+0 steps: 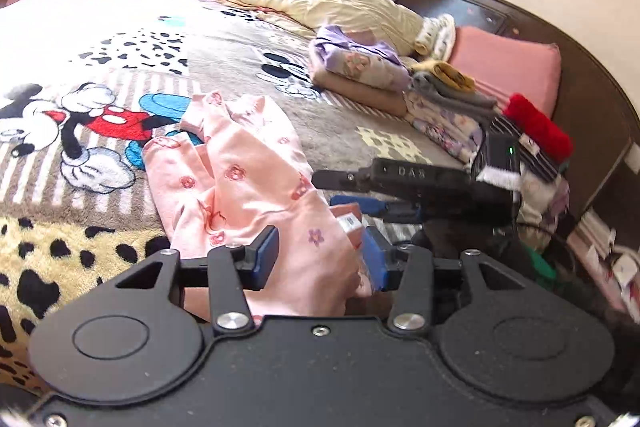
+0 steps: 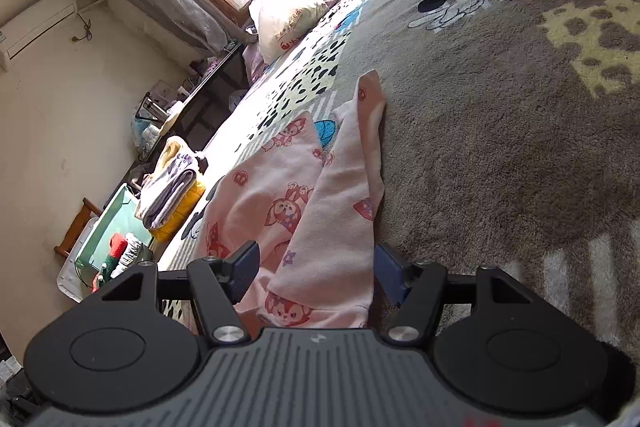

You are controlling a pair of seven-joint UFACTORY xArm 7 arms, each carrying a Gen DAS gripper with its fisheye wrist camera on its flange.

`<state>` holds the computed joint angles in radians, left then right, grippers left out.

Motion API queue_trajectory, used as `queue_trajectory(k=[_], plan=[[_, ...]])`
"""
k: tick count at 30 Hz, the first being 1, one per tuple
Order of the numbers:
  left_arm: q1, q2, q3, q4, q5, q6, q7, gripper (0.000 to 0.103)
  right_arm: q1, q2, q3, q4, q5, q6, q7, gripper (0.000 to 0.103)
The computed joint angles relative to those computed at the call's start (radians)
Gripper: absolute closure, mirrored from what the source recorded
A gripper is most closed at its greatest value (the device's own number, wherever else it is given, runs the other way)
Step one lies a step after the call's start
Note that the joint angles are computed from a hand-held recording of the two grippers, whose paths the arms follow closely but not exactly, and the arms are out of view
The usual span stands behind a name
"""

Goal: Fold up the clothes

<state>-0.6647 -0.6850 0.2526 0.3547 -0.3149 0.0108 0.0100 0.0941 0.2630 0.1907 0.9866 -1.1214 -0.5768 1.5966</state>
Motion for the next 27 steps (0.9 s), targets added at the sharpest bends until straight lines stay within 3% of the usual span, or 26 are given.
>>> queue_trajectory(k=[2, 5, 10, 12, 14, 18, 20, 24, 26, 27], plan=[[0.034, 0.047, -0.043, 0.028, -0.026, -0.014, -0.071, 0.047, 0.006, 0.008, -0.003, -0.007, 0.041, 0.015, -0.019, 0.039], [0.269, 0.149, -0.289, 0.099, 0.027, 0.019, -0.236, 0.045, 0.0, 0.041, 0.004, -0.009, 0.11, -0.005, -0.054, 0.04], [0.583, 0.235, -0.598, 0.187, 0.218, 0.093, -0.484, 0.045, -0.015, 0.09, 0.026, -0.006, 0.175, -0.041, -0.108, 0.047], [0.637, 0.236, -0.636, 0.181, 0.264, 0.095, -0.547, 0.069, -0.028, 0.11, 0.039, -0.004, 0.177, -0.08, -0.107, 0.051], [0.671, 0.233, -0.652, 0.167, 0.295, 0.088, -0.6, 0.081, -0.042, 0.125, 0.048, 0.008, 0.132, -0.113, -0.076, 0.065], [0.608, 0.21, -0.549, 0.124, 0.295, 0.083, -0.625, 0.096, -0.019, 0.122, 0.027, 0.001, 0.13, -0.166, -0.103, 0.092], [0.585, 0.174, -0.504, 0.092, 0.296, 0.077, -0.647, 0.1, -0.011, 0.118, 0.017, -0.008, 0.156, -0.195, -0.122, 0.095], [0.464, 0.108, -0.351, 0.029, 0.244, 0.029, -0.626, 0.102, -0.003, 0.118, 0.007, -0.039, 0.241, -0.288, -0.15, 0.098], [0.332, 0.091, -0.228, 0.016, 0.212, -0.019, -0.557, 0.101, 0.001, 0.105, 0.001, -0.05, 0.257, -0.307, -0.151, 0.098], [0.295, 0.09, -0.202, 0.024, 0.194, -0.022, -0.547, 0.09, 0.003, 0.098, -0.002, -0.055, 0.264, -0.315, -0.152, 0.098]])
